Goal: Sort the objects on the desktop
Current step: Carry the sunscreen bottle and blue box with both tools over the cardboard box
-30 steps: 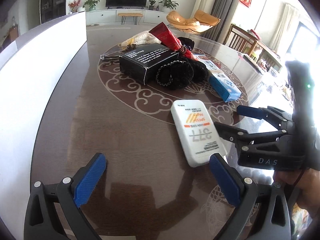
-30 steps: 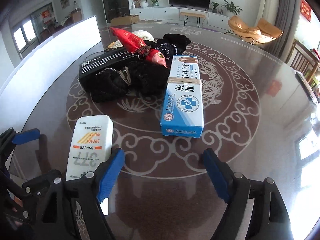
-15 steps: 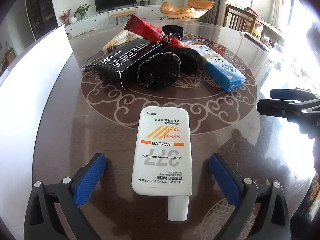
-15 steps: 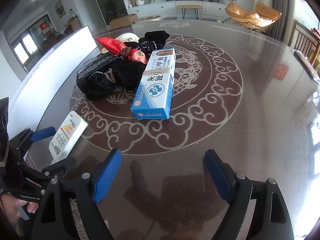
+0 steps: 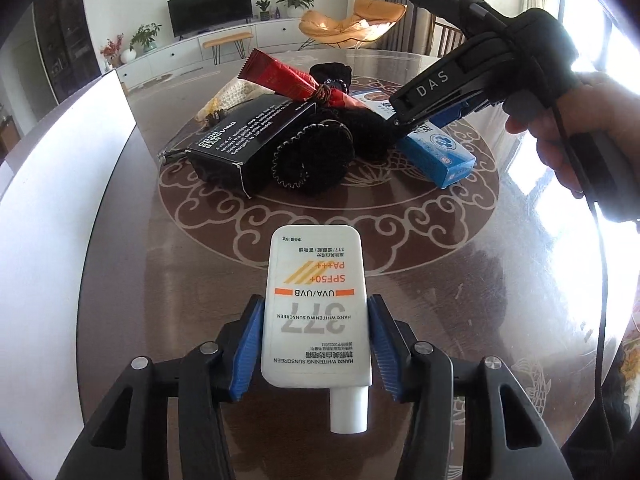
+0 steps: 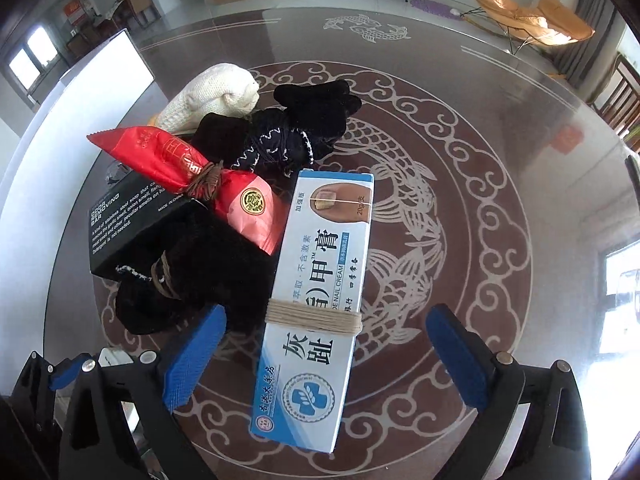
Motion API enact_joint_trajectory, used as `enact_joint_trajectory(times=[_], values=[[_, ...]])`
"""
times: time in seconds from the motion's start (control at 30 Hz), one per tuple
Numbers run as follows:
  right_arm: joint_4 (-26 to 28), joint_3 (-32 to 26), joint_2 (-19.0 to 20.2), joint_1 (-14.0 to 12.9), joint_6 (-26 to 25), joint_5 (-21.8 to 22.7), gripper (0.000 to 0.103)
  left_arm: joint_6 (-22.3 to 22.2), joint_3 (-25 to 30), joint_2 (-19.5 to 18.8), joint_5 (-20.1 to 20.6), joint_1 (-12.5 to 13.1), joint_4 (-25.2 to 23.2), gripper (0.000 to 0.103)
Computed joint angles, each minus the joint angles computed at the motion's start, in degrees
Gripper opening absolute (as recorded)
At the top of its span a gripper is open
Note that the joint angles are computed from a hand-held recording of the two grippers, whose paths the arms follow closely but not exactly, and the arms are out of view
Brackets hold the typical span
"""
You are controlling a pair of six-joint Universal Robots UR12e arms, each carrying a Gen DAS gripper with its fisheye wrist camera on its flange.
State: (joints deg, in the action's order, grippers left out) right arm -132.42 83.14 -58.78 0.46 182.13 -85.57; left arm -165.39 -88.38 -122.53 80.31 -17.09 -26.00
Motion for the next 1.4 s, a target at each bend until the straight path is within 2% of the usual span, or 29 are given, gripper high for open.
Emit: enact_joint_trajectory(times=[0.03,0.07,0.17,0.33,0.5,0.7,0.77,0.83,0.9,0.97,1.03,1.17,1.27,1.4], values=[[0.2,0.2,-0.2,-0.1,-0.7,1.1,0.053,-0.4,-0.4,0.2,-0.9,0.3,0.6,0.051],[0.2,0.5,-0.6,0.1,-1.7,0.7,0.047,-0.8,-0.9,0.4,-1.4,0.6,1.1,0.051],[-0.9,3.5,-3.2,-0.1,-2.6,1.6,0.046,-2.5,-3.3,1.6,-4.5,1.6,4.0,0.051],[-2.5,9.4,-8.7,-2.2,-0.4,7.2,0.046,-3.1,-6.0,3.7,-7.8,2.5,7.2,0.051],[5.4,10.7,-10.4,-2.2,-3.4,4.5,0.046,-3.6,-6.0,3.9,-9.3,2.7,6.4,0.051],[6.2,12.0,-10.2,-2.1,-3.1,2.5,0.047,-2.9,-6.5,4.2,-9.2,2.6,6.3,0.051],[6.1,11.8,-9.8,-2.0,-3.1,2.8,0.051,-2.8,-6.8,4.4,-9.1,2.7,6.5,0.051],[6.3,11.5,-9.5,-1.8,-3.6,2.2,0.065,-3.1,-7.1,4.6,-9.2,2.8,6.5,0.051],[6.1,11.3,-9.2,-1.5,-4.5,1.4,0.069,-3.3,-7.3,4.6,-9.4,2.9,6.6,0.051],[5.0,11.5,-9.2,-1.1,-5.2,-0.2,0.068,-3.8,-7.5,4.8,-10.0,3.1,6.5,0.051],[4.2,11.7,-9.3,-1.2,-4.9,0.2,0.044,-4.6,-7.7,5.1,-11.1,3.4,6.8,0.051],[1.6,12.8,-10.3,-2.6,-1.8,5.6,0.044,-7.7,-8.6,6.5,-14.8,4.7,9.3,0.051],[-2.0,13.8,-11.4,-4.0,1.8,14.1,0.044,-10.2,-9.0,7.7,-16.4,6.0,12.3,0.051],[-6.3,12.0,-11.3,-3.0,4.0,20.9,0.044,-12.9,-9.1,9.3,-16.7,8.5,14.4,0.051]])
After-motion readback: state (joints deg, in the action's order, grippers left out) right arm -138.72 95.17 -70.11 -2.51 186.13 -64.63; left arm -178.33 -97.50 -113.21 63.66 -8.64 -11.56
